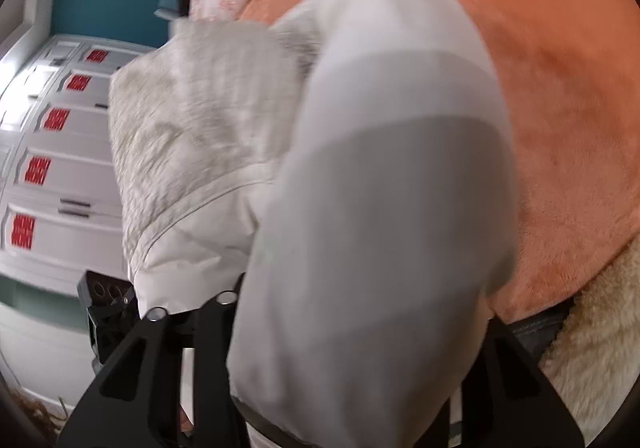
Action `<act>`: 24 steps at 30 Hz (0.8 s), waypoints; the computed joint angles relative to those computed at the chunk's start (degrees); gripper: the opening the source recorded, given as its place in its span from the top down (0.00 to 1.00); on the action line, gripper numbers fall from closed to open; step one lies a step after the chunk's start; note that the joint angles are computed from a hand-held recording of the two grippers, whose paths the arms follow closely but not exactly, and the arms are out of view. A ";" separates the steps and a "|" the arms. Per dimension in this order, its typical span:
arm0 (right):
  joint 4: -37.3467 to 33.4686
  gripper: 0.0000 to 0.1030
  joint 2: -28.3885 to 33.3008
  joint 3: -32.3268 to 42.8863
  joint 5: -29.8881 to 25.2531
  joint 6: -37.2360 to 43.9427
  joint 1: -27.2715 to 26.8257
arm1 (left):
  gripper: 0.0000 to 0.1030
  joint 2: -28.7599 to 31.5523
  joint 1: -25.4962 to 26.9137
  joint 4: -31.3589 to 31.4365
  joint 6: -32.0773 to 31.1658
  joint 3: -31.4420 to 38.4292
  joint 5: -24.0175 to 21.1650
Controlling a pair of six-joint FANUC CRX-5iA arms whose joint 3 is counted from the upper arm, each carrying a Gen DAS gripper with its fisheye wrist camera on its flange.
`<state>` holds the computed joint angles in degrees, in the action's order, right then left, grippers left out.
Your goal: Fold large clothes
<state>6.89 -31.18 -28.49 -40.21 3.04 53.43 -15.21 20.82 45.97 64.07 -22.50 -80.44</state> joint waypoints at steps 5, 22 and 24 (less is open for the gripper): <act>16.87 0.69 -3.29 -2.75 0.45 -13.07 7.74 | 0.11 -1.38 0.78 0.68 -2.63 2.70 -2.15; 45.39 0.69 6.10 16.11 -0.30 -5.17 8.13 | 0.13 -4.70 4.93 22.82 -11.39 14.23 -0.10; 45.62 0.69 8.55 18.94 2.83 -1.89 5.73 | 0.13 -4.44 4.93 25.99 -13.10 15.35 1.79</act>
